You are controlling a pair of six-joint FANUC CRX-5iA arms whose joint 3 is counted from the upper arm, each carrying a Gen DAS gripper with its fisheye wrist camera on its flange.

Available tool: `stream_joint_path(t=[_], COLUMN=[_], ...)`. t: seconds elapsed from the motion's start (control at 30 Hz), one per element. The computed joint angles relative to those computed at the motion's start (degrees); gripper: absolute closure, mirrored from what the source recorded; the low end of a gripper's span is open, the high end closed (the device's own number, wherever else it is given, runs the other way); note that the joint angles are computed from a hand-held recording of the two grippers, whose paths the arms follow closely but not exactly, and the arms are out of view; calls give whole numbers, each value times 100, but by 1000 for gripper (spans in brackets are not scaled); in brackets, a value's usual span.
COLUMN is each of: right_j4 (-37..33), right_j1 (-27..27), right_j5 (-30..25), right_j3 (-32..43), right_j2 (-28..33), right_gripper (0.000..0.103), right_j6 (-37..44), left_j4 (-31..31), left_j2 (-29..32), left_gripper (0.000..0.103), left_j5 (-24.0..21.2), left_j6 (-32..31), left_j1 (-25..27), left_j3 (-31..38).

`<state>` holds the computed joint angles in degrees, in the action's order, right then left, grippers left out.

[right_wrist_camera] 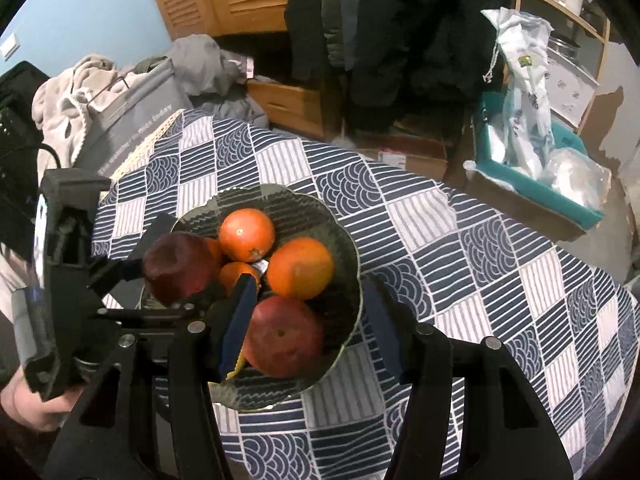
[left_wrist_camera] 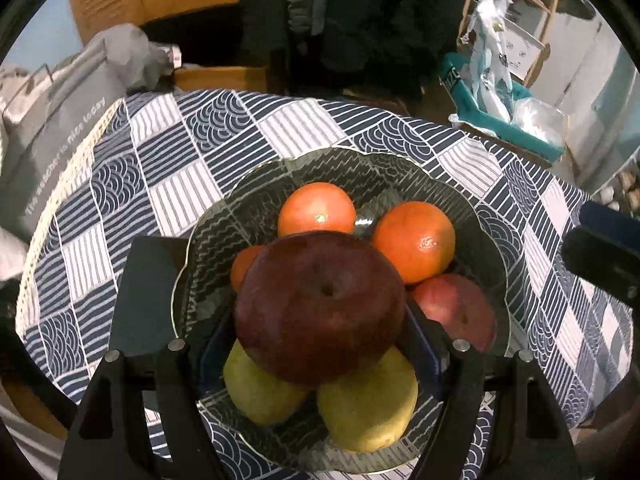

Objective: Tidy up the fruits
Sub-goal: 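Open both tools and withdraw them from the plate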

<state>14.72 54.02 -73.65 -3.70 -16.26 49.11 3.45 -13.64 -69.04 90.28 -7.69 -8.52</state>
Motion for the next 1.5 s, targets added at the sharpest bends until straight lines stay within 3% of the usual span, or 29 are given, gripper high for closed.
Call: stream_joint_path(t=[0.17,0.83,1.03,1.13,1.5], right_j4=[78,1353,1832,2083,2879], right_j1=[-6,535,753,893,1437], right_j5=[-3,-281,-407,-482,-775], right_j3=[-61,-368,-429,-461,-461], right_j2=[-102,-580,-734,-809,-993], right_gripper=[43,31,28,27,21], right_j6=[-77,-924,-1205,-1332,-1692], left_j4=[-199,132,168,15,-627], left_j2=[-43,-607,-780,-843,-1060], left_gripper=[15,15,8,1,1], left_j5=[94,140,222,262,362], left_j6=[126,199,242,352,822], left_j1=[-202,-260,-281,-391,-743], left_j3=[87,383,518,644,1085])
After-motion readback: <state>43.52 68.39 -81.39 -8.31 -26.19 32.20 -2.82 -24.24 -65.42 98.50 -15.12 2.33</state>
